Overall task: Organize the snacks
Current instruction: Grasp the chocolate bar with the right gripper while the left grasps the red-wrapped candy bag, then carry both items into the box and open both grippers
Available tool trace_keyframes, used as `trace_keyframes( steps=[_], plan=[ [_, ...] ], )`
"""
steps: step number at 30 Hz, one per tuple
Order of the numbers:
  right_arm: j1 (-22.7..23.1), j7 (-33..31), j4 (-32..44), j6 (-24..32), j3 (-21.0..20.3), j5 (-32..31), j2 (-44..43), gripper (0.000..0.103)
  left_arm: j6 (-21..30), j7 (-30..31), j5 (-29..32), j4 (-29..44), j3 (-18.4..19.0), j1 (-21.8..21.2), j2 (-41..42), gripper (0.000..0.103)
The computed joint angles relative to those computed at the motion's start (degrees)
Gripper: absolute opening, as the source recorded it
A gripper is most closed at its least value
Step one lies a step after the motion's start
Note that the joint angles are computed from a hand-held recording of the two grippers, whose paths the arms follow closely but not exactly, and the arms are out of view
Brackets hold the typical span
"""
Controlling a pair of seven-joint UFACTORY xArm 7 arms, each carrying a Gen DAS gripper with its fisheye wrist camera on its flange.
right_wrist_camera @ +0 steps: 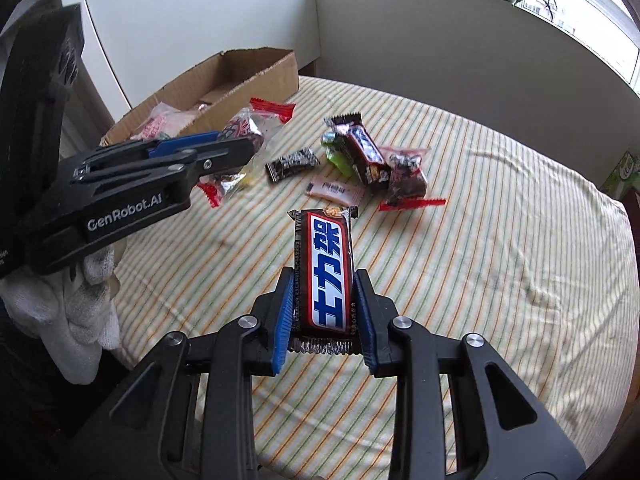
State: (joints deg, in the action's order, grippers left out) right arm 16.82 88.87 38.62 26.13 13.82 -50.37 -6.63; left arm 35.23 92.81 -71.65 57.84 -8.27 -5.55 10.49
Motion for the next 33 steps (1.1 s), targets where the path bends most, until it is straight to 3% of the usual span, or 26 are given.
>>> trace_keyframes(
  steps=[7,17,19,25,33],
  plan=[
    [-1.43,-1.74,6.22,2.48,-0.8,-2.56,0.77,0.03,3.04,1.56,-3.49,1.47,1.87,2.08,-0.65,0.03],
    [1.04,-9.01,23.34,4.65,-5.91,-3.49,13.43,0.03,2.11,-3.17,-4.34,9.54,2.07,5.56,4.37,0.03],
    [1.62,-12.9,27.13,3.73,-7.17,-1.04,16.7,0.03,1.39,-4.83,-3.9,11.44,1.86,6.16,5.87,0.03],
    [5.2,-16.67,38.21,3.36,-11.37,0.98,26.39,0.03,-1.4,-7.56,-2.14,14.77,0.59,7.89,9.25,0.03],
    [5.59,-26.72,49.18,0.85,-14.3,10.91,36.4,0.03,-3.17,-11.76,1.24,17.85,-1.27,10.18,12.34,0.03]
  ],
)
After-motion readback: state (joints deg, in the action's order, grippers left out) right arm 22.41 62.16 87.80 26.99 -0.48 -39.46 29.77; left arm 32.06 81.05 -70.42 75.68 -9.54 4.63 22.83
